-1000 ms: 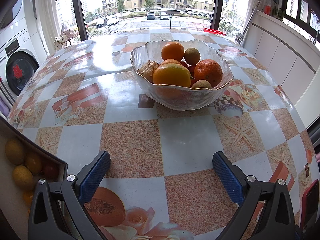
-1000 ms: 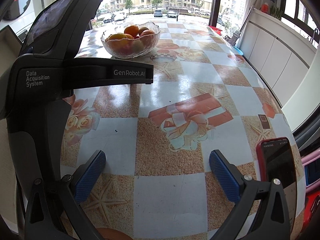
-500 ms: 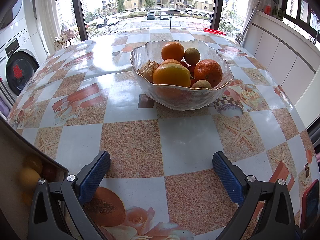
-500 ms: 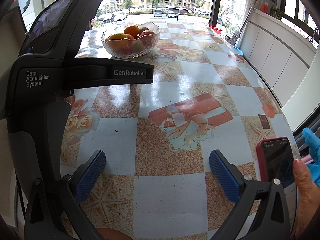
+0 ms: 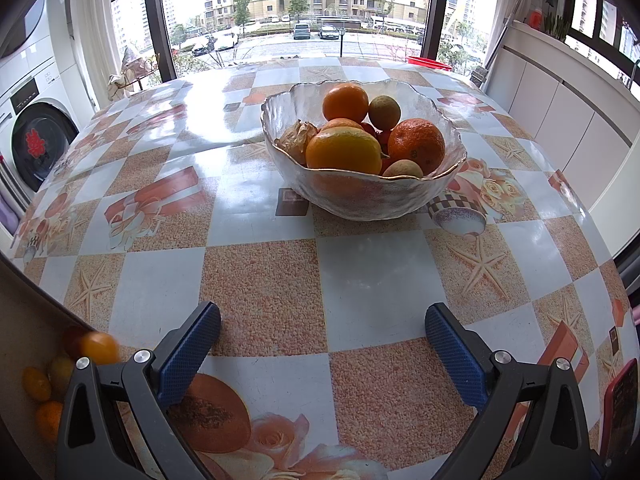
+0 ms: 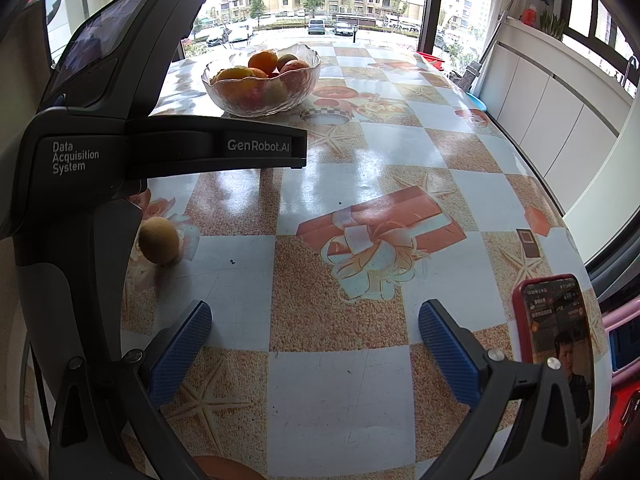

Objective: Organize fruits

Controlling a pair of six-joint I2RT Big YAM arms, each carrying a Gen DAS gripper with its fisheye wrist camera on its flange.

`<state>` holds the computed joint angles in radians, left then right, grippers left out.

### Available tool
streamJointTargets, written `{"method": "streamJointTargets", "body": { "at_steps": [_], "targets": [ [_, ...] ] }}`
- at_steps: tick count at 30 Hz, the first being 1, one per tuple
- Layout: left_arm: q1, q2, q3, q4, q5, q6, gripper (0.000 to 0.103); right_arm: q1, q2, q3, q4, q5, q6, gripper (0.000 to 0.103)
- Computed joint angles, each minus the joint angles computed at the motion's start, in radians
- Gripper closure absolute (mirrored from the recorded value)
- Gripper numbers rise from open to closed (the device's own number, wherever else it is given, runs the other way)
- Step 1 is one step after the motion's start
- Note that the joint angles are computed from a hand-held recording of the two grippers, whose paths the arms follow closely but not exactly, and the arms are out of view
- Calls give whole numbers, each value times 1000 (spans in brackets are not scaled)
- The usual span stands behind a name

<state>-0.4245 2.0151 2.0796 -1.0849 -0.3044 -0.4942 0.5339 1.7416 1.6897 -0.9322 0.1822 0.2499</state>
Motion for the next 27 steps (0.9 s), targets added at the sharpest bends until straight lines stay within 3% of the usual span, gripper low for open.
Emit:
{"method": "streamJointTargets", "body": {
  "at_steps": [27],
  "targets": [
    [0, 0, 0, 0, 0, 0, 0, -5, 3, 10, -20, -23, -22, 0]
  ]
}}
